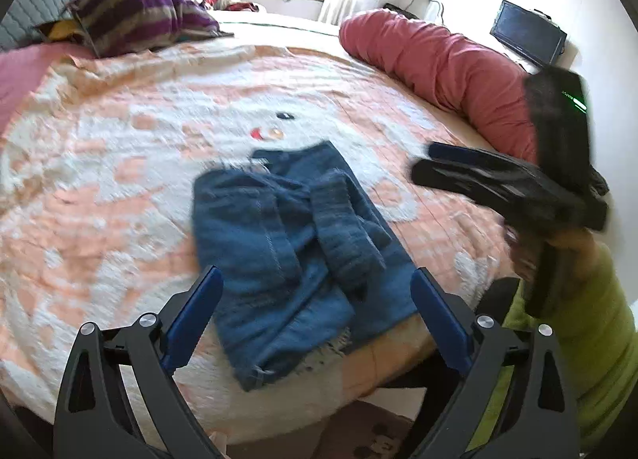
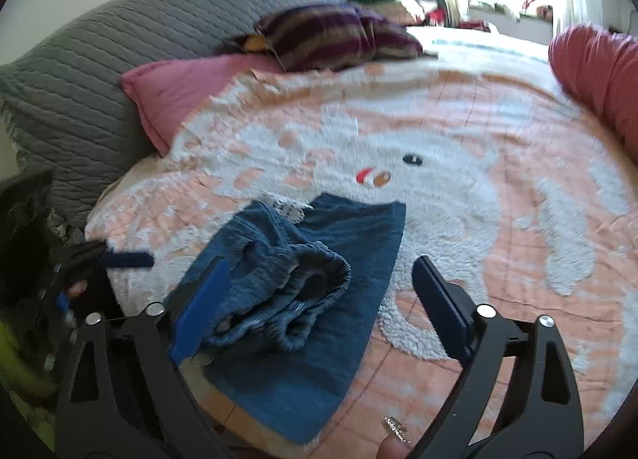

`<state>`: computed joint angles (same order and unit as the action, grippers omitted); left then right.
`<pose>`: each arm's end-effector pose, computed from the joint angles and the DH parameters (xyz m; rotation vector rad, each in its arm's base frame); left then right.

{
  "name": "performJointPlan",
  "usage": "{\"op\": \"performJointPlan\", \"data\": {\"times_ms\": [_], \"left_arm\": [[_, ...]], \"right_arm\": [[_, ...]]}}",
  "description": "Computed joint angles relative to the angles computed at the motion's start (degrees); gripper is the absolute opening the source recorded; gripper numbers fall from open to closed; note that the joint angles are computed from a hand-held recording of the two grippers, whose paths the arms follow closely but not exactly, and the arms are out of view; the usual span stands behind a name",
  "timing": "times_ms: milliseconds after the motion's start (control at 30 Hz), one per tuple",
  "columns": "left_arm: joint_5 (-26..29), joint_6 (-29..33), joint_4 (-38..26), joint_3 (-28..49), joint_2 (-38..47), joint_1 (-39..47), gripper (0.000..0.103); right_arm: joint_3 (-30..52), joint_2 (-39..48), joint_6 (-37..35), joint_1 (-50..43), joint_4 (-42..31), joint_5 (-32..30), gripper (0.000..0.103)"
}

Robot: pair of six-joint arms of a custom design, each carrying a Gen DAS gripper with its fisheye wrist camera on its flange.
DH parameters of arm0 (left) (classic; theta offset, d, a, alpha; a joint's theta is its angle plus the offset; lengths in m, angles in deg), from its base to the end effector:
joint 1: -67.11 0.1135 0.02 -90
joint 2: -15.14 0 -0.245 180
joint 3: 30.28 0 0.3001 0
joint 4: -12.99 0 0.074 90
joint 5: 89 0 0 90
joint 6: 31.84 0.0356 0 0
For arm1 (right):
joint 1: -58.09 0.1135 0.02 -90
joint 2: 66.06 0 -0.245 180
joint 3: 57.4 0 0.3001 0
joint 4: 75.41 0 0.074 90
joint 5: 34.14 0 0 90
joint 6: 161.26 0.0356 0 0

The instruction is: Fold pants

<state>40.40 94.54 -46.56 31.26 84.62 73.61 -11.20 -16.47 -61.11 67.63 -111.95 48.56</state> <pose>0.2710 0.0081 0.2077 0.8039 2.3326 -0.6412 0.2404 0.0450 0.2121 -0.0558 2.2812 0.3255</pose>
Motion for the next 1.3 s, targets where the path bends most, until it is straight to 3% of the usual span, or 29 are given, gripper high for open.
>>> {"op": "performJointPlan", "data": {"times_ms": [300, 467, 567, 633, 700, 733, 800, 867, 967, 1100, 1133, 1167, 1200, 1300], "left_arm": [[-3.7, -3.5, 4.8, 4.2, 6.4, -1.6, 0.095], [-3.8, -5.1, 4.8, 9.8, 14.1, -1.7, 0.095], [-4.5, -6.6, 5.5, 13.1, 18.0, -1.6, 0.093], [-5.0, -7.3, 6.1, 15.1, 20.2, -1.8, 0.087], [-4.2, -6.7, 5.0, 17.0, 22.2, -2.0, 0.064], [-3.4, -6.1, 3.5, 18.8, 24.2, -2.1, 0.057], [-2.3, -5.2, 1.0, 21.4, 27.5, -2.5, 0.026], [-3.1, -5.2, 0.8, 22.5, 29.7, -3.5, 0.019], [-4.9, -5.5, 2.8, 22.3, 31.1, -5.2, 0.019], [-6.2, -6.5, 4.2, 22.7, 32.7, -6.3, 0.019], [-6.3, -6.6, 4.6, 22.6, 32.9, -6.4, 0.019], [-6.4, -6.6, 4.9, 22.5, 33.0, -6.4, 0.019], [-6.4, -6.6, 5.1, 22.5, 33.2, -6.4, 0.019], [-5.8, -6.6, 4.6, 23.2, 34.0, -6.1, 0.019]], "right_arm": [[-5.5, -18.2, -0.9, 9.6, -9.8, 9.3, 0.092], [-5.0, -17.3, -0.7, 18.9, -11.1, 13.5, 0.092], [-3.8, -12.4, -1.1, 23.6, -8.8, 13.9, 0.092], [-2.8, -8.7, -1.7, 26.1, -7.1, 13.8, 0.092], [-1.2, -3.7, -3.0, 27.9, -5.0, 13.3, 0.091], [-0.4, -1.7, -3.4, 29.2, -4.2, 13.7, 0.084], [1.1, 2.4, -5.6, 30.5, -2.6, 13.5, 0.068], [3.0, 7.1, -8.2, 31.6, -1.4, 13.5, 0.051], [5.9, 13.2, -12.2, 32.1, -0.8, 14.0, 0.042], [9.8, 21.6, -18.9, 32.9, 0.5, 21.0, 0.042], [10.3, 22.8, -19.3, 32.3, 0.7, 20.6, 0.033], [10.7, 23.7, -19.5, 30.9, 0.7, 17.2, 0.007], [11.2, 24.2, -18.9, 29.0, -0.4, 11.1, 0.004], [10.3, 20.7, -19.9, 30.1, -4.6, 8.4, 0.001]]}}
